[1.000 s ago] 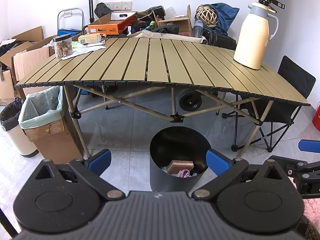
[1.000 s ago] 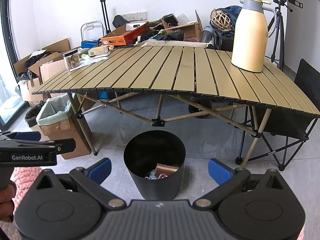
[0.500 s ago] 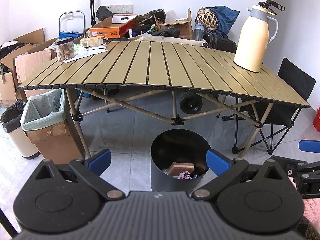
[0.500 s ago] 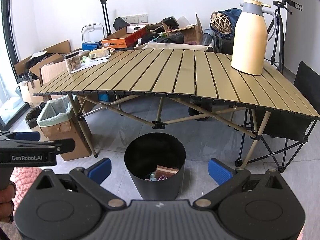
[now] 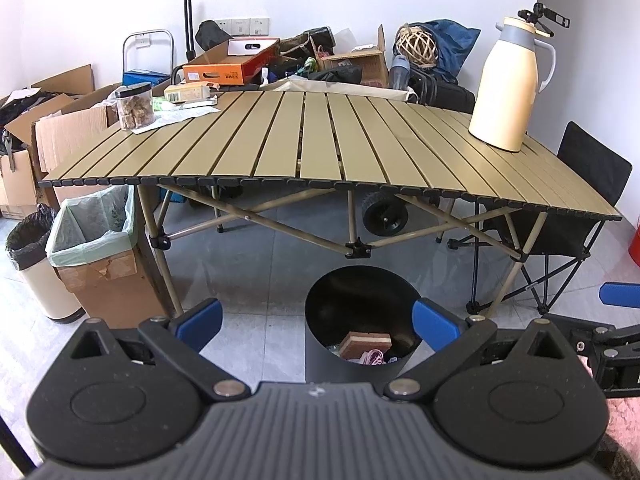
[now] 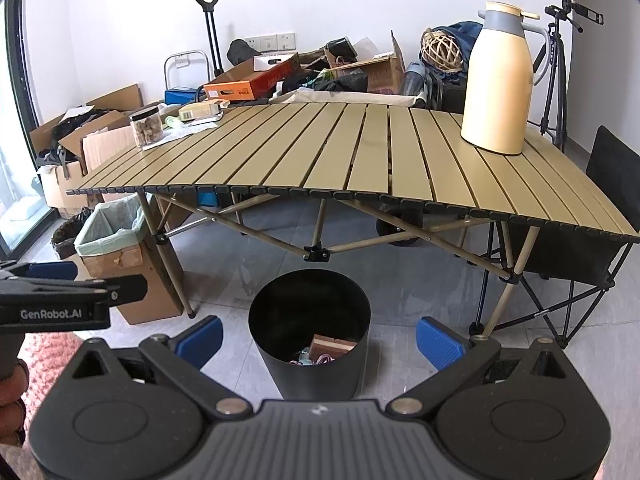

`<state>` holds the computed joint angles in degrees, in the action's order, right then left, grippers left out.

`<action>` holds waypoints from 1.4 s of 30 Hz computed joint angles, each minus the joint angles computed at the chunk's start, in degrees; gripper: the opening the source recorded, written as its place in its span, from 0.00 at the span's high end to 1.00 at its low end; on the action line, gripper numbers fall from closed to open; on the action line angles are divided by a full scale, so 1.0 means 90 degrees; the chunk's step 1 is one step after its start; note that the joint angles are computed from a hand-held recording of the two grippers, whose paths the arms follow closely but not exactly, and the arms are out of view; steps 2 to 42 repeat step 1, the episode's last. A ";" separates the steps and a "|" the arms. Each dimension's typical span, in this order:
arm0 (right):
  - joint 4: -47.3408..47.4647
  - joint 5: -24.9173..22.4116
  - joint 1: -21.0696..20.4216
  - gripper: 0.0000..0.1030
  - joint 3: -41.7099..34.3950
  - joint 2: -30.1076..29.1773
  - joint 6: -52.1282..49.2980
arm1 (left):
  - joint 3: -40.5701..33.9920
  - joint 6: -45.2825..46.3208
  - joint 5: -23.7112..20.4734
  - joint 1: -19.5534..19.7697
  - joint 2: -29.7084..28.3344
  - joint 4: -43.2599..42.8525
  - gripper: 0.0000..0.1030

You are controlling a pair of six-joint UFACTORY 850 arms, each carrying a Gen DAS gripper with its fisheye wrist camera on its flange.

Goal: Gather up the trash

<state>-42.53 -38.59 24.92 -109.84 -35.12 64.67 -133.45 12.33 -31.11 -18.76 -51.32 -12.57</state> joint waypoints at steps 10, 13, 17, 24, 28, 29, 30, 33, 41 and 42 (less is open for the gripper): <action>-0.0011 0.0006 0.0000 0.00 0.0000 -0.0001 0.0007 | 0.0035 0.0008 0.0028 -0.0005 0.0019 -0.0017 0.00; -0.0011 0.0006 0.0000 0.00 0.0000 -0.0001 0.0007 | 0.0035 0.0008 0.0028 -0.0005 0.0019 -0.0017 0.00; -0.0011 0.0006 0.0000 0.00 0.0000 -0.0001 0.0007 | 0.0035 0.0008 0.0028 -0.0005 0.0019 -0.0017 0.00; -0.0011 0.0006 0.0000 0.00 0.0000 -0.0001 0.0007 | 0.0035 0.0008 0.0028 -0.0005 0.0019 -0.0017 0.00; -0.0011 0.0006 0.0000 0.00 0.0000 -0.0001 0.0007 | 0.0035 0.0008 0.0028 -0.0005 0.0019 -0.0017 0.00; -0.0011 0.0006 0.0000 0.00 0.0000 -0.0001 0.0007 | 0.0035 0.0008 0.0028 -0.0005 0.0019 -0.0017 0.00; -0.0011 0.0006 0.0000 0.00 0.0000 -0.0001 0.0007 | 0.0035 0.0008 0.0028 -0.0005 0.0019 -0.0017 0.00; -0.0011 0.0006 0.0000 0.00 0.0000 -0.0001 0.0007 | 0.0035 0.0008 0.0028 -0.0005 0.0019 -0.0017 0.00; -0.0011 0.0006 0.0000 0.00 0.0000 -0.0001 0.0007 | 0.0035 0.0008 0.0028 -0.0005 0.0019 -0.0017 0.00; -0.0011 0.0006 0.0000 0.00 0.0000 -0.0001 0.0007 | 0.0035 0.0008 0.0028 -0.0005 0.0019 -0.0017 0.00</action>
